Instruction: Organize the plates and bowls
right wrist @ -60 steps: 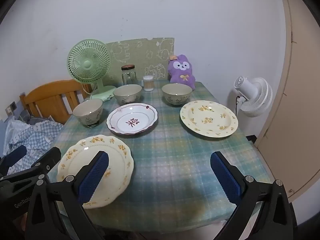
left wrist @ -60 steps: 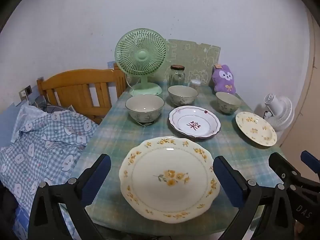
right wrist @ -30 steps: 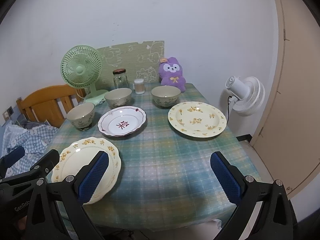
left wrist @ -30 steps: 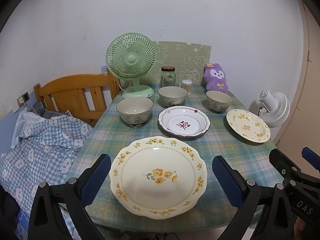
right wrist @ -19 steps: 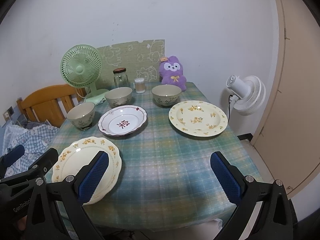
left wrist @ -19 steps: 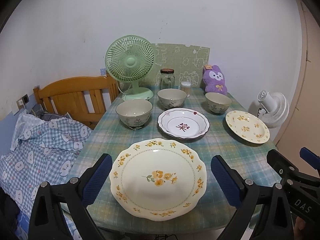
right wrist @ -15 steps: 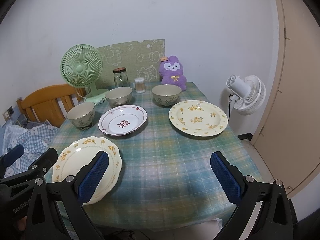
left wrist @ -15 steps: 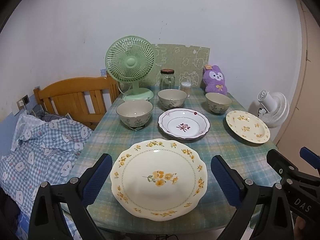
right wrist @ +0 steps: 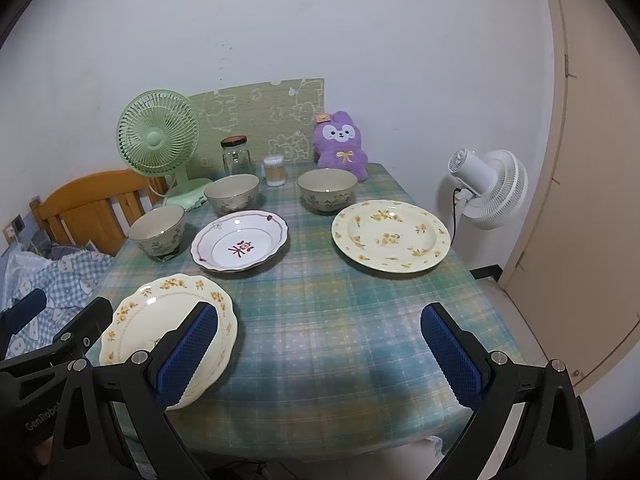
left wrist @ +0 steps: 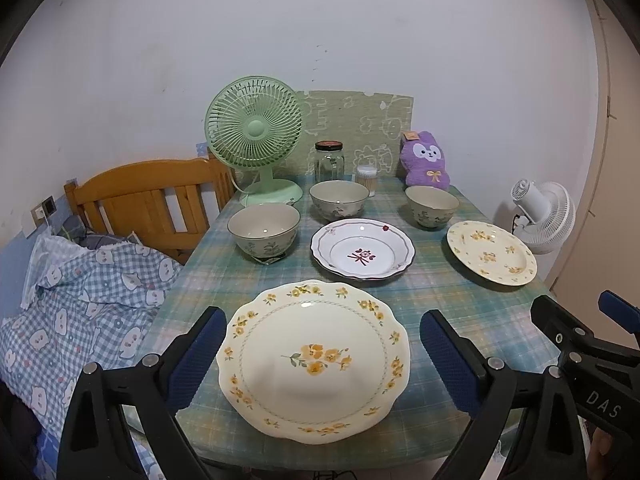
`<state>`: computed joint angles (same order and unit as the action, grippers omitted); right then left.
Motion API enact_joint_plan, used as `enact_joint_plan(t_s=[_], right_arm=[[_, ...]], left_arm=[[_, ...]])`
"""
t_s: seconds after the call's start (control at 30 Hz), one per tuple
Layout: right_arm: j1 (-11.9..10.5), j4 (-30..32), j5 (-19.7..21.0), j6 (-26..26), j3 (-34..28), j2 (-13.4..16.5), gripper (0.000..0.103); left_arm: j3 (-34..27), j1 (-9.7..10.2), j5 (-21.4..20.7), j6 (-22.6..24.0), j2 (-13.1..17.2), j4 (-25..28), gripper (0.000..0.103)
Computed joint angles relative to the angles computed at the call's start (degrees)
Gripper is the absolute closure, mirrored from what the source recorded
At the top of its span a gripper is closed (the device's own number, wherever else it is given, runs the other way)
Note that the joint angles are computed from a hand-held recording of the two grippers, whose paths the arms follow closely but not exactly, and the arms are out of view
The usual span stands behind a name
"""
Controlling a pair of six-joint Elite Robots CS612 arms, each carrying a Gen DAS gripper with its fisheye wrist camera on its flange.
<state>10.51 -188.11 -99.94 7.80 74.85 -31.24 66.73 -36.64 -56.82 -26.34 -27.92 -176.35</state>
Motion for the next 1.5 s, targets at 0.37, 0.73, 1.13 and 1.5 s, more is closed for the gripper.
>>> enact_joint_plan(t_s=[0.37, 0.73, 1.13, 1.5], right_arm=[[0.0, 0.0, 0.0, 0.0, 0.0, 0.0, 0.0], [0.0, 0.0, 0.0, 0.1, 0.0, 0.0, 0.0], [0.0, 1.5, 0.5, -0.2, -0.9, 0.1, 0.001], [1.2, 9.5, 0.4, 0.4, -7.0, 1.7, 0.002]], left_arm=[[0.0, -0.03, 0.0, 0.0, 0.0, -0.1, 0.006], [0.0, -0.06, 0.1, 0.0, 0.1, -0.1, 0.007], [-0.1, -0.15, 0.4, -0.1, 0.0, 0.2, 0.009], [-2.6, 1.89, -2.5, 0.2, 0.3, 4.3, 0.016]])
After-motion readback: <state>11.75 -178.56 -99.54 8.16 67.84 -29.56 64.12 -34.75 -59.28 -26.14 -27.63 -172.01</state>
